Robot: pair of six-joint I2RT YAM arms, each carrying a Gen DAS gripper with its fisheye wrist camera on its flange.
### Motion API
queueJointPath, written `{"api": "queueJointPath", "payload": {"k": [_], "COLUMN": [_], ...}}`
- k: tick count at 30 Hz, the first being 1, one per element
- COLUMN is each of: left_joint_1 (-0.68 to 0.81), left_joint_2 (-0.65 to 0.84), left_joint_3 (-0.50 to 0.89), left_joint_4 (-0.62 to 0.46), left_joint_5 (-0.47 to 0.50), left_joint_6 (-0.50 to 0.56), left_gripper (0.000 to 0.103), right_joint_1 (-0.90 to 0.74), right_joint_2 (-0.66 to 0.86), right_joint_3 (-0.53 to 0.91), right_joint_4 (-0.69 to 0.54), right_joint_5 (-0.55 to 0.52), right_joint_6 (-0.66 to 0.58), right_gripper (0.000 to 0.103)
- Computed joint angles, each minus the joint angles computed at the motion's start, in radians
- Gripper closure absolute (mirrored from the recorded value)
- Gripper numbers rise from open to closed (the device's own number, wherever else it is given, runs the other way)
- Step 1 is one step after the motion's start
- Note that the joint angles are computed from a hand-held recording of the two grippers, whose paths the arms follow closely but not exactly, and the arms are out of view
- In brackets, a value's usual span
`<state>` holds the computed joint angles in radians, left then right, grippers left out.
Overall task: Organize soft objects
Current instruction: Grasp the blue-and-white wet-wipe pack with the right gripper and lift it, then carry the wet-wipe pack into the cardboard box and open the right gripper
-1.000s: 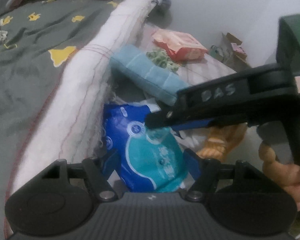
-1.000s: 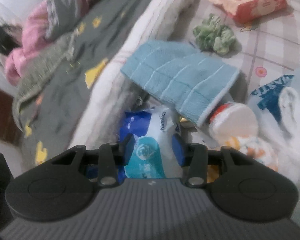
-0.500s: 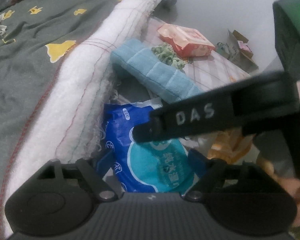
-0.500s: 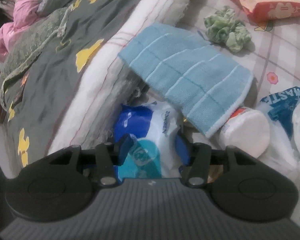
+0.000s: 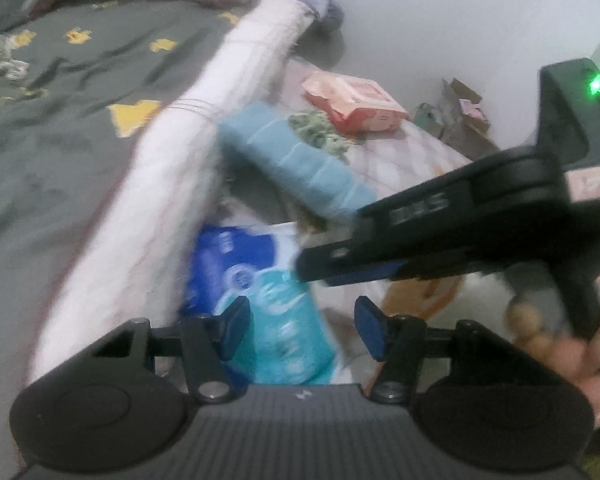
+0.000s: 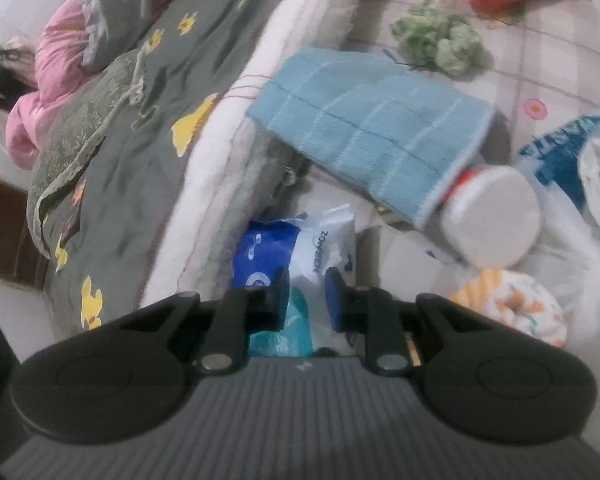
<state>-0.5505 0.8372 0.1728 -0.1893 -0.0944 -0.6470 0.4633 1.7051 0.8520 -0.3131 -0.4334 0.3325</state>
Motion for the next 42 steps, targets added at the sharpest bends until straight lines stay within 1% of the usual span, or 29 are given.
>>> {"api": "queueJointPath", "payload": {"k": [1,3,4,5,7,8,9,10,12,15,16,17,19,20,21,23,24,28,30,32,34,37,38,40,42], "left_joint_1": [-0.012,-0.028,-0.025,-0.014,0.035,0.061,0.08,0.087,0.107,0.136,0.141,0.151,0.157,0.154,0.144,0.119,0.112,0.066,0.035,-0.004,-0.056,-0.137,-0.167,-0.275,-0.371], "left_joint_2": [-0.046,-0.112,-0.114,-0.098,-0.039,-0.008,0.033,0.067,0.128,0.217,0.264,0.297,0.361,0.363,0.364,0.363,0.345,0.256,0.194,0.115,0.03,-0.061,-0.074,-0.077,-0.048], "left_joint_3": [-0.013,-0.032,-0.037,-0.039,-0.038,-0.041,-0.043,-0.04,-0.037,-0.023,-0.015,-0.01,-0.001,-0.001,0.006,0.023,0.024,0.031,0.041,0.063,0.095,0.152,0.177,0.229,0.281], "left_joint_4": [-0.033,-0.092,-0.099,-0.093,-0.074,-0.047,-0.01,0.018,0.084,0.156,0.191,0.215,0.268,0.27,0.263,0.242,0.221,0.138,0.076,-0.01,-0.106,-0.222,-0.251,-0.297,-0.322], "left_joint_5": [-0.02,-0.053,-0.059,-0.055,-0.003,0.026,0.046,0.053,0.077,0.105,0.113,0.126,0.139,0.134,0.121,0.094,0.088,0.039,0.007,-0.033,-0.087,-0.155,-0.18,-0.282,-0.367], "left_joint_6": [-0.001,-0.009,-0.006,0.004,0.035,0.055,0.073,0.082,0.11,0.137,0.139,0.139,0.134,0.13,0.122,0.11,0.105,0.071,0.049,0.025,-0.001,-0.046,-0.055,-0.083,-0.11], "left_gripper": [0.041,0.034,0.033,0.031,0.031,0.031,0.031,0.03,0.028,0.023,0.022,0.019,0.018,0.018,0.019,0.02,0.02,0.022,0.024,0.024,0.024,0.024,0.024,0.024,0.024], "right_joint_1": [-0.006,-0.005,0.001,0.009,0.035,0.048,0.06,0.066,0.077,0.081,0.08,0.077,0.061,0.053,0.046,0.042,0.042,0.037,0.023,0.014,0.006,-0.022,-0.039,-0.087,-0.142], "right_joint_2": [-0.01,-0.022,-0.022,-0.021,-0.017,-0.011,0.0,0.011,0.039,0.075,0.087,0.104,0.136,0.146,0.147,0.135,0.122,0.069,0.037,-0.011,-0.074,-0.189,-0.227,-0.311,-0.407], "right_joint_3": [-0.01,-0.016,-0.015,-0.012,-0.006,-0.002,0.005,0.012,0.03,0.052,0.057,0.062,0.059,0.054,0.042,0.019,0.005,-0.038,-0.056,-0.074,-0.091,-0.124,-0.133,-0.152,-0.175], "right_joint_4": [-0.001,-0.02,-0.03,-0.039,-0.049,-0.051,-0.054,-0.057,-0.061,-0.061,-0.056,-0.05,-0.018,0.001,0.024,0.057,0.071,0.092,0.095,0.091,0.081,0.059,0.046,0.011,-0.027], "right_joint_5": [0.001,0.007,0.009,0.017,0.052,0.062,0.07,0.074,0.073,0.063,0.058,0.05,0.02,0.004,-0.009,-0.017,-0.021,-0.031,-0.049,-0.06,-0.069,-0.092,-0.107,-0.148,-0.188], "right_joint_6": [-0.007,-0.015,-0.016,-0.02,-0.022,-0.024,-0.027,-0.028,-0.031,-0.026,-0.022,-0.018,-0.002,0.006,0.014,0.021,0.021,0.021,0.025,0.028,0.024,0.02,0.017,0.005,-0.014], "right_gripper": [0.083,0.08,0.078,0.074,0.07,0.066,0.059,0.056,0.054,0.051,0.049,0.045,0.041,0.038,0.038,0.041,0.045,0.05,0.051,0.052,0.052,0.052,0.052,0.052,0.052]}}
